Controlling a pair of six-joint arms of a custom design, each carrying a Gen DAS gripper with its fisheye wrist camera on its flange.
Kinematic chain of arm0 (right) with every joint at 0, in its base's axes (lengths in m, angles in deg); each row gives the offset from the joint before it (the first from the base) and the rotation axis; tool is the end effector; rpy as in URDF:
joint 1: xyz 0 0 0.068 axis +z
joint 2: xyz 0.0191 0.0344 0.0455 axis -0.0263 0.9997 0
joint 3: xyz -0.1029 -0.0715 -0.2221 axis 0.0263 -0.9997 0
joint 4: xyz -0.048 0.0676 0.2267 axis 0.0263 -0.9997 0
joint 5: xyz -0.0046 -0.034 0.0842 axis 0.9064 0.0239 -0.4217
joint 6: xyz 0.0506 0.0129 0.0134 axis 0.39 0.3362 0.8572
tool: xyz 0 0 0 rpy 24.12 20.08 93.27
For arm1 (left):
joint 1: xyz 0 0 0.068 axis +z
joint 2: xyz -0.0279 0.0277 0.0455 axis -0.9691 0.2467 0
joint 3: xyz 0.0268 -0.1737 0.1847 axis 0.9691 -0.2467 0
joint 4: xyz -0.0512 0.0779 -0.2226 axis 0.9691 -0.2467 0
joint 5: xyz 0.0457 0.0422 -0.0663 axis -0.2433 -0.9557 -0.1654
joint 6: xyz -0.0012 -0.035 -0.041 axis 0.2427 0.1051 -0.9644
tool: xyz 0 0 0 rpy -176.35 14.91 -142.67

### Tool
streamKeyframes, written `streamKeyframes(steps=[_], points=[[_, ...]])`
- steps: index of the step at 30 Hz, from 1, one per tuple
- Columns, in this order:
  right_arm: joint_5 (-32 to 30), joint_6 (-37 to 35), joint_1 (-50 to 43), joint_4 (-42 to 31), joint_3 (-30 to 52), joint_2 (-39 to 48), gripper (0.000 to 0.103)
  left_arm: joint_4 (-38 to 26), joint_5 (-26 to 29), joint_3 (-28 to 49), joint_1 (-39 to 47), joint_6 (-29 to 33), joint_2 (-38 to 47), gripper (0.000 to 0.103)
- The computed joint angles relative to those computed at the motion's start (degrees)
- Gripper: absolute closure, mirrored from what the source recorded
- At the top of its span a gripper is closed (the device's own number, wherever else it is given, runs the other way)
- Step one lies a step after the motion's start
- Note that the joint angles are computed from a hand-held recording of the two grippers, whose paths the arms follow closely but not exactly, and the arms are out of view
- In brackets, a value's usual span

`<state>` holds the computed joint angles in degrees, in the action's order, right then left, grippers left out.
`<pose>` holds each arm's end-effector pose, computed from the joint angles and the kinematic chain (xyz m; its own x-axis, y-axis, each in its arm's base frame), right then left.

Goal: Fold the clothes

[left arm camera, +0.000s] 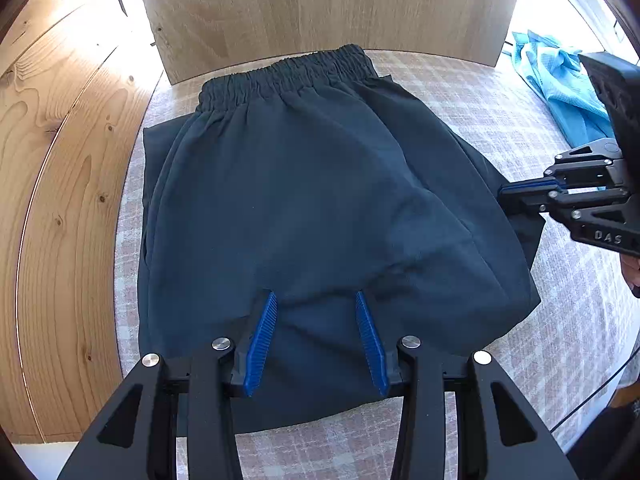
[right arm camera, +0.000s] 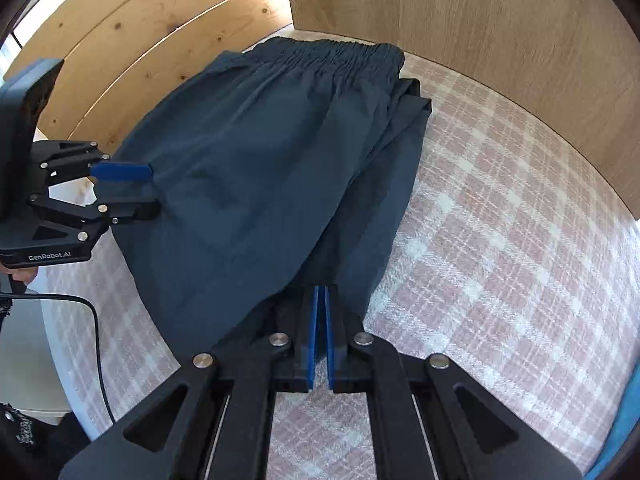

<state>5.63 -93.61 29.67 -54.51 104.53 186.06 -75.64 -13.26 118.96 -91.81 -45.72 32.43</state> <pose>0.3383 0.2144 0.2997 -0.6928 -0.6248 -0.3601 -0.7051 0.6917 0.1562 0.2372 -0.0677 0.3027 -0.9290 0.1256 -0.3482 0.1445 0.9891 -0.0286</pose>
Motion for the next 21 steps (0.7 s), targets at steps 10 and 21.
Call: streamKeyframes(steps=[10,21], points=[[2.9,2.9,2.4,5.9,-14.7,-11.7,0.099,2.1,0.3,-2.3,-0.3,-1.8,-1.2,0.060],[-6.2,7.0,0.4,2.9,-20.9,-17.9,0.099,0.9,0.1,-4.3,6.4,-2.2,-9.3,0.057]])
